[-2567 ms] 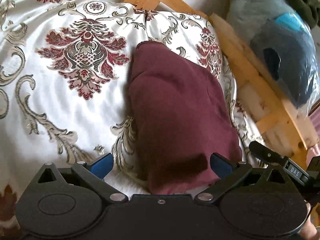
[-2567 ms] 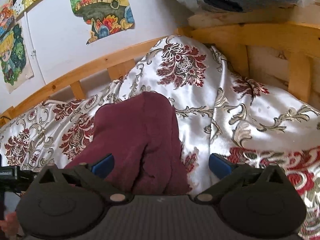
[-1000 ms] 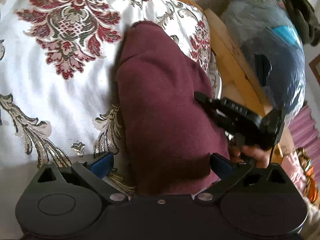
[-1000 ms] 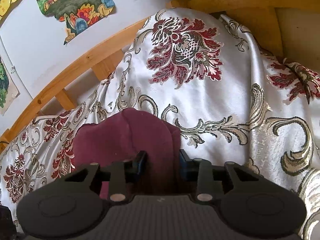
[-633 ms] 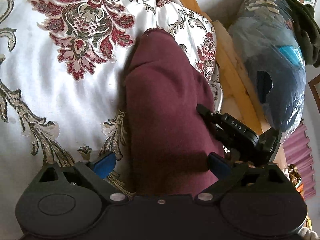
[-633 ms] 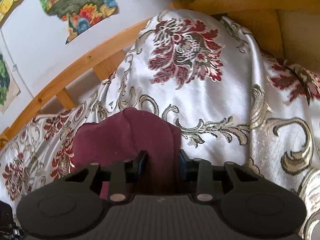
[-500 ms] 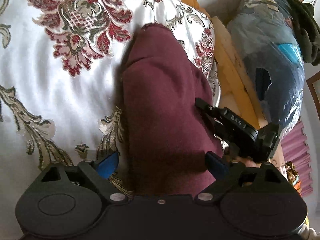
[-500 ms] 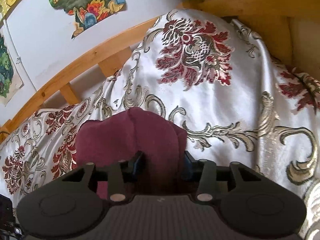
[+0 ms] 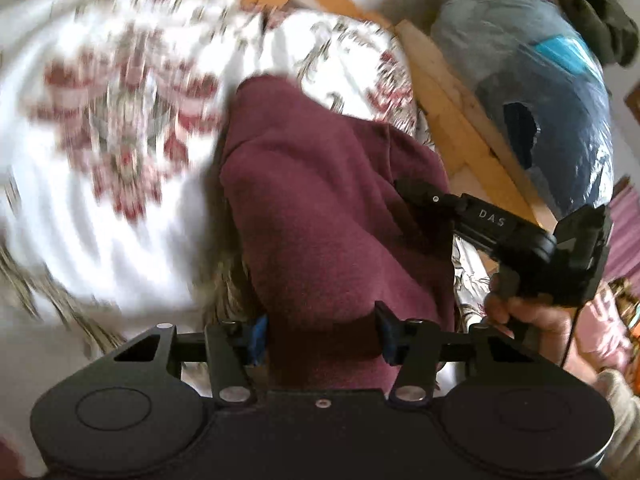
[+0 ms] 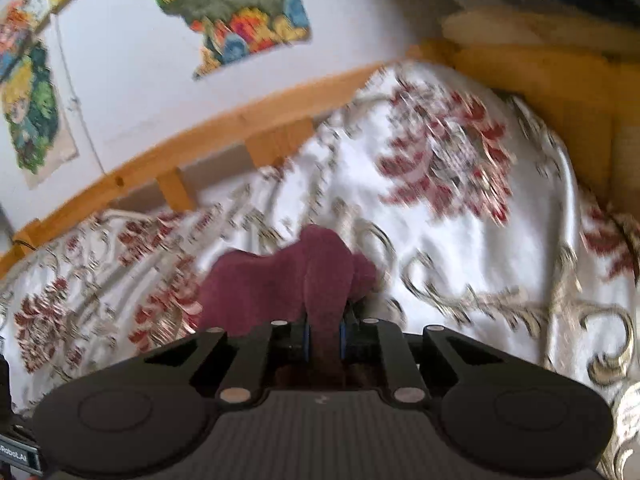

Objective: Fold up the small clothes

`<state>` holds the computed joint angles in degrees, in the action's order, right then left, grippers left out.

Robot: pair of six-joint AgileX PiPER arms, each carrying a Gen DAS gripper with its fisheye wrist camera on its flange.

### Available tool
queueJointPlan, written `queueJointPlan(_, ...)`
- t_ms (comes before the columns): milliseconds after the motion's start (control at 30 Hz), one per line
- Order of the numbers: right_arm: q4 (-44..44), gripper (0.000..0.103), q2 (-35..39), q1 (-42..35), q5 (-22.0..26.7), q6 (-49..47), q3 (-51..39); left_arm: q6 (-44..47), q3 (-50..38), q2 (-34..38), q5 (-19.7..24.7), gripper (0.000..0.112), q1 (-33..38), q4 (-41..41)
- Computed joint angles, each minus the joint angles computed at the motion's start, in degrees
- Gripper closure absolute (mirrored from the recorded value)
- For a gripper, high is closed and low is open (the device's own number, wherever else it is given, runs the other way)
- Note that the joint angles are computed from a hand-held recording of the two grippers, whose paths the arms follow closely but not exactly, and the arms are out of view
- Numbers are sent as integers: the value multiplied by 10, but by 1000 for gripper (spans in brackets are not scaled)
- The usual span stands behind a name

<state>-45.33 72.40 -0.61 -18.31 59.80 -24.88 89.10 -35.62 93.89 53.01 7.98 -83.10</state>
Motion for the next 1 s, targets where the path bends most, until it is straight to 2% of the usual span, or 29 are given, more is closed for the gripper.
queueJointPlan(67, 44, 88, -5, 27, 9, -23, -12, -8, -6, -40, 1, 59, 20, 22)
queueJointPlan(133, 124, 88, 6, 60, 6, -76, -28, -20, -20, -69, 17, 59, 53, 47)
queueJointPlan(233, 269, 88, 47, 116, 0, -199, -65, -10, -30, -94, 21, 58, 98, 55)
queueJointPlan(367, 399, 88, 122, 185, -12, -318, -134, 16, -31, -98, 5, 58, 136, 40)
queueJointPlan(467, 471, 88, 186, 215, 17, -396, -205, 15, -44, -64, -19, 58, 140, 29)
queueJointPlan(600, 549, 88, 247, 223, 60, -491, -261, -49, -85, 5, -37, 57, 132, 52)
queueJointPlan(700, 547, 86, 263, 214, 57, -492, -260, -60, -88, 29, -53, 55, 120, 55)
queueJointPlan(800, 546, 76, 266, 202, 44, -489, -243, -46, -81, 28, -81, 51, 99, 45)
queueJointPlan(867, 533, 61, 261, 194, 32, -479, -226, -31, -76, 32, -91, 49, 95, 33)
queueJointPlan(933, 508, 53, 249, 187, 21, -465, -207, -29, -79, 38, -97, 47, 89, 26)
queueJointPlan(1000, 531, 44, 232, 190, 10, -503, -182, -29, -78, 39, -98, 44, 88, 22)
